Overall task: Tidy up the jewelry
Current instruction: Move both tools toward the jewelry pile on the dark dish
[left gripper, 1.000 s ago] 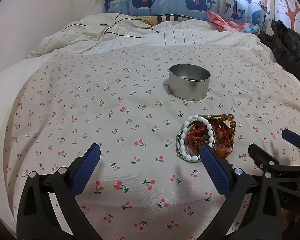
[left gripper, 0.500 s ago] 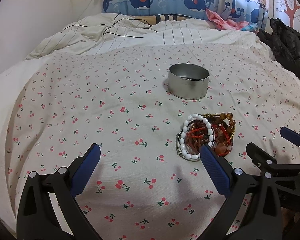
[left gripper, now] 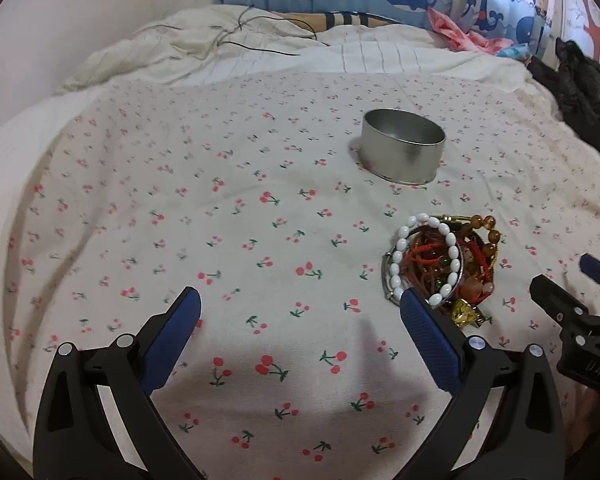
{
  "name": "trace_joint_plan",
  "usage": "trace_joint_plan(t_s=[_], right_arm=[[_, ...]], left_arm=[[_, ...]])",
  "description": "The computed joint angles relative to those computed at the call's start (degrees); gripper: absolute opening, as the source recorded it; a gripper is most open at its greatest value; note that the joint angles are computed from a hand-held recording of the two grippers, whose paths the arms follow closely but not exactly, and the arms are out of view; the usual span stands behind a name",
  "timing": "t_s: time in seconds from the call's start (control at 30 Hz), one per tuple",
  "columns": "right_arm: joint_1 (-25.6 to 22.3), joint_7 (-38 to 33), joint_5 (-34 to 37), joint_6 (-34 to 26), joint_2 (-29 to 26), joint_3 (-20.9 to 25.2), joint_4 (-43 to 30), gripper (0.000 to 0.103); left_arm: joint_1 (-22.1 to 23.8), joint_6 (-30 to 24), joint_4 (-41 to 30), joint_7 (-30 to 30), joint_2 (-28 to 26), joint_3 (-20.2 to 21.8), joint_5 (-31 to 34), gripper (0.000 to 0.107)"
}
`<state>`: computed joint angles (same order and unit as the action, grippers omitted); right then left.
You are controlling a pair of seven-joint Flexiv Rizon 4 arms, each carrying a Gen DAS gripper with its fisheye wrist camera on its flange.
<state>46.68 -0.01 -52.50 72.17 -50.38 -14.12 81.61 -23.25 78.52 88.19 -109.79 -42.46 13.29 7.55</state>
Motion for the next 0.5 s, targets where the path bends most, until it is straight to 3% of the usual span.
trace_joint_plan(t_s=[0.07, 0.2, 0.37, 0.5], right_arm=[[-0.5, -1.1, 0.5, -0.5, -0.2, 0.7, -0.3, 0.096], [-2.3, -6.1, 2.2, -0.1, -1.1, 2.9, -2.4, 0.096], [-4.9, -19.5, 5.2, -0.6, -2.9, 6.5, -7.4, 0.095], [-9.2, -31.8, 12.2, -2.0, -6.2, 13.3, -13.3, 0.085]], left_arm=[[0.2, -1.1, -0.8, 0.9, -0.5, -0.3, 0.1, 0.096], [3.5, -1.4, -2.4, 6.0, -1.4, -5.0, -1.6, 0.096], [8.2, -4.2, -6.5, 16.3, -3.9, -12.5, -5.7, 0.096], [8.6, -5.6, -10.1, 23.1, -6.3, -14.1, -7.5, 0.096]])
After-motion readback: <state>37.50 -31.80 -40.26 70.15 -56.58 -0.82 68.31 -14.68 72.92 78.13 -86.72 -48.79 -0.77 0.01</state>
